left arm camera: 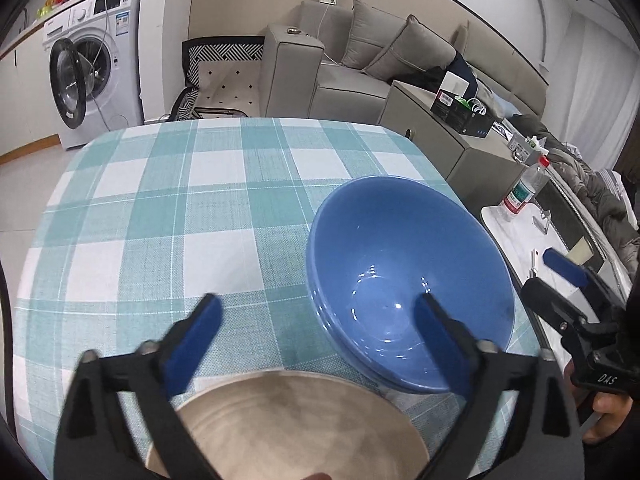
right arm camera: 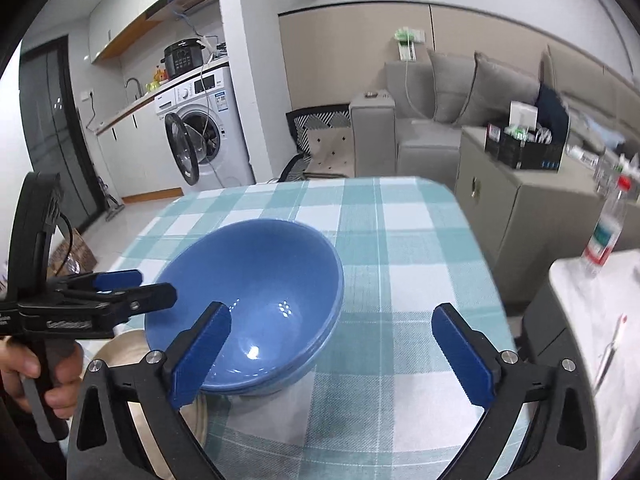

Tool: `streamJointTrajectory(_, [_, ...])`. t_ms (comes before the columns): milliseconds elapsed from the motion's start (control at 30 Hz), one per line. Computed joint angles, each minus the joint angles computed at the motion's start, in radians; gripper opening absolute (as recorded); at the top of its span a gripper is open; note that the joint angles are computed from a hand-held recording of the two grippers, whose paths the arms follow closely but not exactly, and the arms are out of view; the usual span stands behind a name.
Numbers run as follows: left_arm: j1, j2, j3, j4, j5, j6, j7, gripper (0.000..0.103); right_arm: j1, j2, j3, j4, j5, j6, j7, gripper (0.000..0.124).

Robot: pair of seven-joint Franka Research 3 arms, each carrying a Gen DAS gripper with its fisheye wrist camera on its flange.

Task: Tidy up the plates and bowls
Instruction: 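Close both grippers on the rim of the nested blue bowls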

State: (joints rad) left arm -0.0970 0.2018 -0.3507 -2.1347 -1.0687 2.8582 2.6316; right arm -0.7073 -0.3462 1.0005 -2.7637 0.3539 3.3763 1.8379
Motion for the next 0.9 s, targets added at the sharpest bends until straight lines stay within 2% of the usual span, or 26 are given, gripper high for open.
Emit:
streamJointTrajectory(67, [0.006,0.001,-0.008,0.004,-0.036,-0.004,0.033,0.103,0.009,0.028,-0.016,0.002,0.0,0.005,-0.001,0.102])
streamJointTrajectory(133, [-0.002,0.007,-0.002,0.009,-0.019,-0.001,0.021,0.103,0.022,0.064,-0.037,0.007,0.013,0.014,-0.01,0.102])
streamJointTrajectory(200, [-0.011,0.017,0.002,0.013,0.014,0.01,-0.012,0.103,0.097,0.115,-0.123,0.009,0.02,0.031,-0.021,0.102])
streamJointTrajectory(233, [-0.011,0.021,0.002,0.015,0.028,0.01,-0.026,0.103,0.155,0.144,-0.191,0.008,0.009,0.045,-0.016,0.102])
streamJointTrajectory(400, [-0.002,0.041,-0.012,0.024,0.098,0.016,-0.099,0.103,0.281,0.188,-0.335,0.011,0.007,0.061,-0.016,0.102])
streamJointTrajectory(533, [0.008,0.048,-0.035,0.022,0.133,0.034,-0.116,0.103,0.484,0.22,-0.591,0.004,-0.157,0.074,0.106,0.102])
streamJointTrajectory(767, [0.038,0.057,-0.066,0.026,0.157,0.036,-0.123,0.101,0.632,0.256,-0.754,0.017,-0.243,0.073,0.163,0.102])
streamJointTrajectory(833, [0.049,0.056,-0.078,0.026,0.145,0.027,-0.103,0.098,0.672,0.261,-0.801,0.019,-0.28,0.074,0.19,0.099])
streamJointTrajectory(900, [0.055,0.056,-0.079,0.031,0.138,-0.007,-0.088,0.091,0.719,0.266,-0.864,0.022,-0.348,0.071,0.24,0.09])
